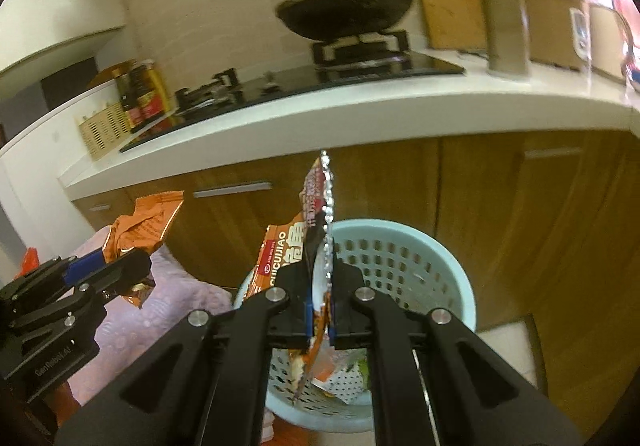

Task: Collect trash
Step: 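Carry both snack bags over the blue basket and open both tools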

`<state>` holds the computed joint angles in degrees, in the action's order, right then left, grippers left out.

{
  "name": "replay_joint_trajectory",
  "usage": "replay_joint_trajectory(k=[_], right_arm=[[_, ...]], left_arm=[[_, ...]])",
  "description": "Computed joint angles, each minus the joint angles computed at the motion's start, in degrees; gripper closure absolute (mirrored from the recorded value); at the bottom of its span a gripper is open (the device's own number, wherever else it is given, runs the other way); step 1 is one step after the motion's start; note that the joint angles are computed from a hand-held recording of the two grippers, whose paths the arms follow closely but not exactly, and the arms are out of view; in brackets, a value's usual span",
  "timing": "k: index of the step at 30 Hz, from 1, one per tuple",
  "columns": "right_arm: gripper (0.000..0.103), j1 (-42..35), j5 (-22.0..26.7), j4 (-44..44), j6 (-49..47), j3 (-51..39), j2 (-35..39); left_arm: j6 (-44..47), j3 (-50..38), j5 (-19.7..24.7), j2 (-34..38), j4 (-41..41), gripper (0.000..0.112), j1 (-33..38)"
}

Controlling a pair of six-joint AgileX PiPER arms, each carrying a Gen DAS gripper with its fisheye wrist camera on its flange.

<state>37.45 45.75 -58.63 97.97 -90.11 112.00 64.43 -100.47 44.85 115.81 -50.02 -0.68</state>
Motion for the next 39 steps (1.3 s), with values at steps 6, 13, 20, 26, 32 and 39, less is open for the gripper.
replay_joint_trajectory(k=[6,13,20,26,32,39], right_arm=[[0.1,-2.3,-2.11,2.3,0.06,2.27,-0.23],[0.099,-6.16,-6.02,12.92,-7.04,0.85,1.48],[0.07,-9.45,-8.16,25.88,-15.15,0.13,2.46],[0.038,-9.13,-6.19,26.82,-15.64,-0.73,2.25],[0.038,-8.04,-5.03,24.17,-13.6,-0.96,0.78],[0.038,-7.07,-4.11,22.58,-12.02,-1.32,-0.2]], left_arm=[[-4.87,-4.66,0.8,3.84,3.72,0.078,-2.73],[-9.96,-10.66,3.48,8.1,7.34,0.076,-4.31],[-16.96,-21.06,10.6,14.17,10.13,0.053,-4.5],[-20.64,-26.52,16.07,17.5,12.83,0.047,-4.39],[-18.3,-24.4,15.88,16.43,11.27,0.046,-3.5],[-16.37,-22.51,15.4,14.75,10.54,0.042,-3.04]])
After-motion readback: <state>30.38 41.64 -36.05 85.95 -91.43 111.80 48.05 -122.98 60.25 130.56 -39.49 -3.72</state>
